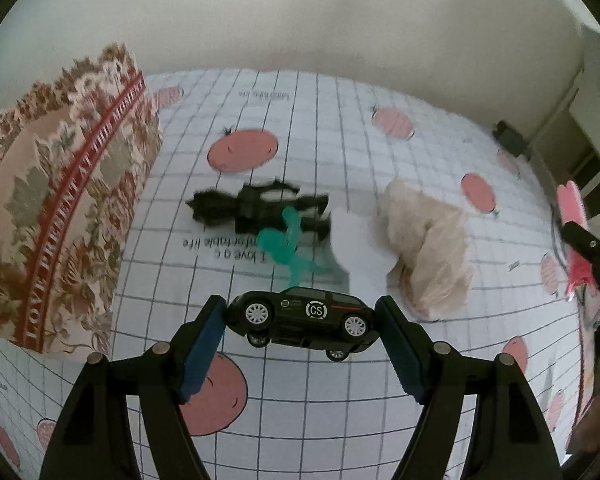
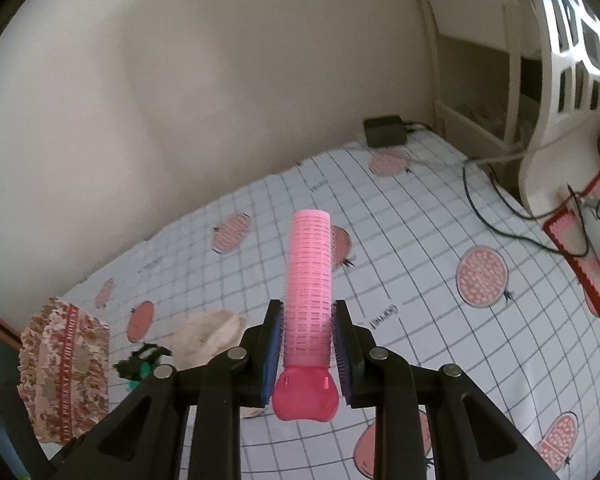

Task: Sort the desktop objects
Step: 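Close the left tool on the black toy car while the right tool holds the pink roller, then carry the black car with the left tool and the pink roller with the right tool toward the box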

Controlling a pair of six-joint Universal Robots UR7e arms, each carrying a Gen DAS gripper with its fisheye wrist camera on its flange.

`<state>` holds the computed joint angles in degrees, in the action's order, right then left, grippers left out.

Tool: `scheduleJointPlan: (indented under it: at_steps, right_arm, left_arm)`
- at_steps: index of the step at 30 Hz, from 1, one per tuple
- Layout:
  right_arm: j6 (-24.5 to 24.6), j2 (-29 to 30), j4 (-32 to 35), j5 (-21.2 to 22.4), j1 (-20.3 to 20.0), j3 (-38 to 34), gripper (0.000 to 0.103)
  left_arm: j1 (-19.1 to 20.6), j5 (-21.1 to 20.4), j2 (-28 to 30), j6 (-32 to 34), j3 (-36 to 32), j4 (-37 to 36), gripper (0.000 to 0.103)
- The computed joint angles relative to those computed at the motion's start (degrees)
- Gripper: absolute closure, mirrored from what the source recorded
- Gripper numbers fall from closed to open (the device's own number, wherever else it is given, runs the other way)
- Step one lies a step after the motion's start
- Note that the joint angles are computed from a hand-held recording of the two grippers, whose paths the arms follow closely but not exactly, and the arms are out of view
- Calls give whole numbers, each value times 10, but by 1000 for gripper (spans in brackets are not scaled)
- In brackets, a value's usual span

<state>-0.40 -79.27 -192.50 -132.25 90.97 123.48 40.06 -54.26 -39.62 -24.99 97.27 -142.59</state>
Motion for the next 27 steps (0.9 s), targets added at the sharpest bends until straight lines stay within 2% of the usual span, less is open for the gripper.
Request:
scheduleJointPlan:
  at_steps: [14,27]
  right_arm:
    - [-23,21,-20,14,39,-11,77]
    - [-33,52,-24,26,65,-21,77]
  left_arm:
    - [-21,20,-40,20,25,-96,26]
    - [-20,44,-81,26,54,-140,26]
